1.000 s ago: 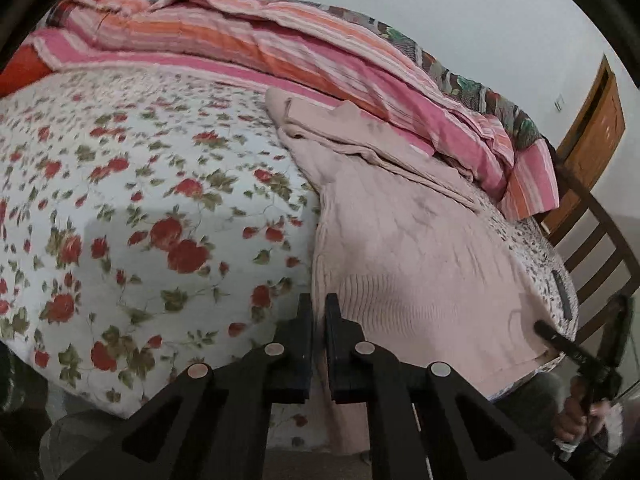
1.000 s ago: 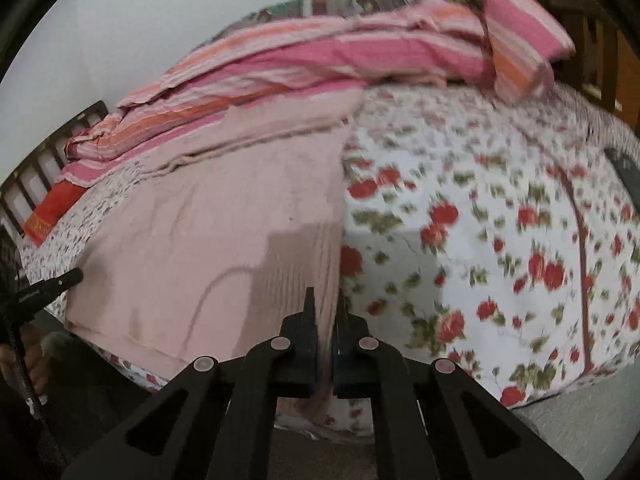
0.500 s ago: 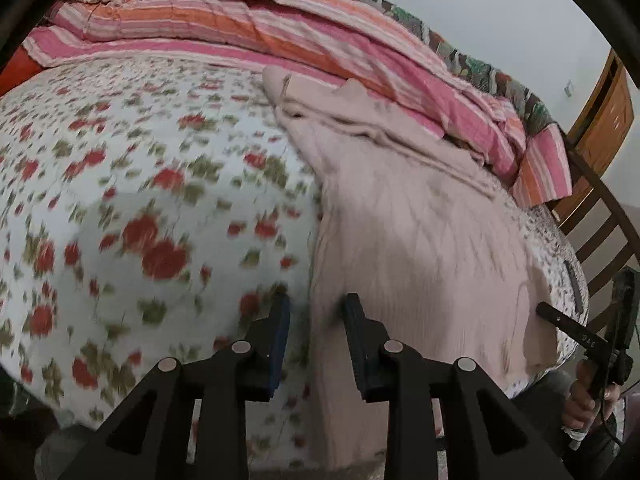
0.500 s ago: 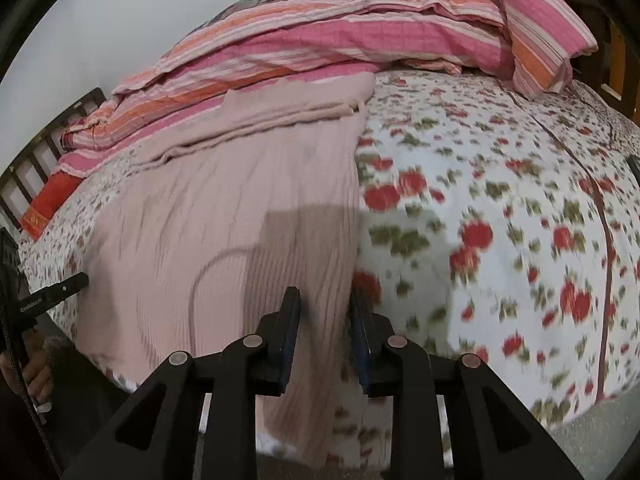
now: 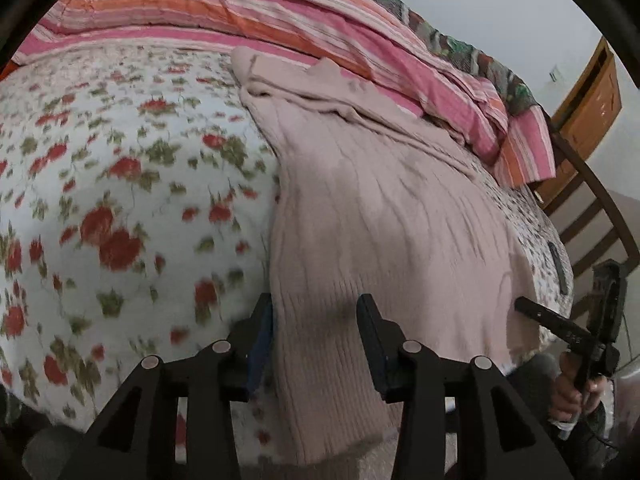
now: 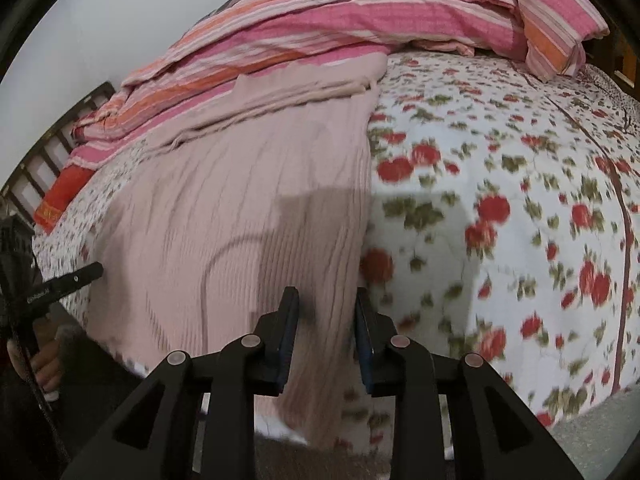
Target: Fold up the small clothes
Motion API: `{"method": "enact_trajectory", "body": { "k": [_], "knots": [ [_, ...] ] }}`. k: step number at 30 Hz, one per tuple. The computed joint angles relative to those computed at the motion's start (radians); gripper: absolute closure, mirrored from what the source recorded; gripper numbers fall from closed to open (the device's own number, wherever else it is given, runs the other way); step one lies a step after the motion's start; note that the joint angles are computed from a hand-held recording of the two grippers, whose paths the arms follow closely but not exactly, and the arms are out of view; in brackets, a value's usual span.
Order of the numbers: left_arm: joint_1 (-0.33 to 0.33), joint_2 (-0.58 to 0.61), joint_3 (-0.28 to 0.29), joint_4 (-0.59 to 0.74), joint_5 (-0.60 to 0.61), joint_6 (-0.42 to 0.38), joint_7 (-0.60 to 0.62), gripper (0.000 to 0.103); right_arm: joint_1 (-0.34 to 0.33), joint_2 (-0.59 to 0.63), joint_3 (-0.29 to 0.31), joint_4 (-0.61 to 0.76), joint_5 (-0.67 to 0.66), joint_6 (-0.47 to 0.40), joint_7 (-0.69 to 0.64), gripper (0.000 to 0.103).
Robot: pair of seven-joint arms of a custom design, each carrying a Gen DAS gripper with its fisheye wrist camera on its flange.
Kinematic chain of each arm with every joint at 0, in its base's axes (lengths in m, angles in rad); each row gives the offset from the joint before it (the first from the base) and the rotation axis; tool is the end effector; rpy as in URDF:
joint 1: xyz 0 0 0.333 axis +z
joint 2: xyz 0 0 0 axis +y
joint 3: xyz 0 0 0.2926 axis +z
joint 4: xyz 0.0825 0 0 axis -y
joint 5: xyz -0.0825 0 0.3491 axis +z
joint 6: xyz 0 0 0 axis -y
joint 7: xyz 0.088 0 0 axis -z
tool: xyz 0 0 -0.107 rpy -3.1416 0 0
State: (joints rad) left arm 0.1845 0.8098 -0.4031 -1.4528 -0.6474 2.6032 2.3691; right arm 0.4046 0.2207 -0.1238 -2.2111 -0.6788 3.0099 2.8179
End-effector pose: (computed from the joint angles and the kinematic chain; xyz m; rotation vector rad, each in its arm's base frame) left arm 0.7053 -0.0776 0.2698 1.6784 -2.3510 1.1585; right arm 0.5194 0.1995 0.3370 -1.5232 2.0791 -0.4158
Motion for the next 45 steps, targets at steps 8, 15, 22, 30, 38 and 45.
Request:
{"method": "enact_trajectory", "body": {
  "k": [8,15,22,30,38,45],
  "knots": [
    [0.024,-0.056,-0.006,-0.109,-0.037,0.001,0.037,0.065,0.006,-0.027,0.018,-0.080,0.040,0.035,-0.015,0.076],
    [0.002,-0.095,0.011,-0.170,-0.031,0.049,0.034,0.079,-0.005,-0.020,0.048,-0.070,0.070,0.022,-0.027,0.090],
    [0.073,-0.125,-0.049,-0.207,-0.138,0.038,0.101,0.096,0.062,-0.055,-0.038,-0.076,-0.056,0.051,0.098,0.097],
    [0.137,-0.227,-0.083,-0.246,-0.403,-0.002,0.290,0.096,0.057,-0.150,-0.089,-0.044,-0.550,0.085,0.565,0.098],
    [0.066,-0.257,0.003,-0.228,-0.486,-0.019,0.320,0.096,-0.036,-0.172,-0.012,-0.009,-0.685,0.099,0.727,0.098],
    [0.029,-0.257,0.044,-0.216,-0.518,-0.026,0.334,0.096,-0.120,-0.162,0.067,0.009,-0.739,0.108,0.780,0.098]
  ]
}}
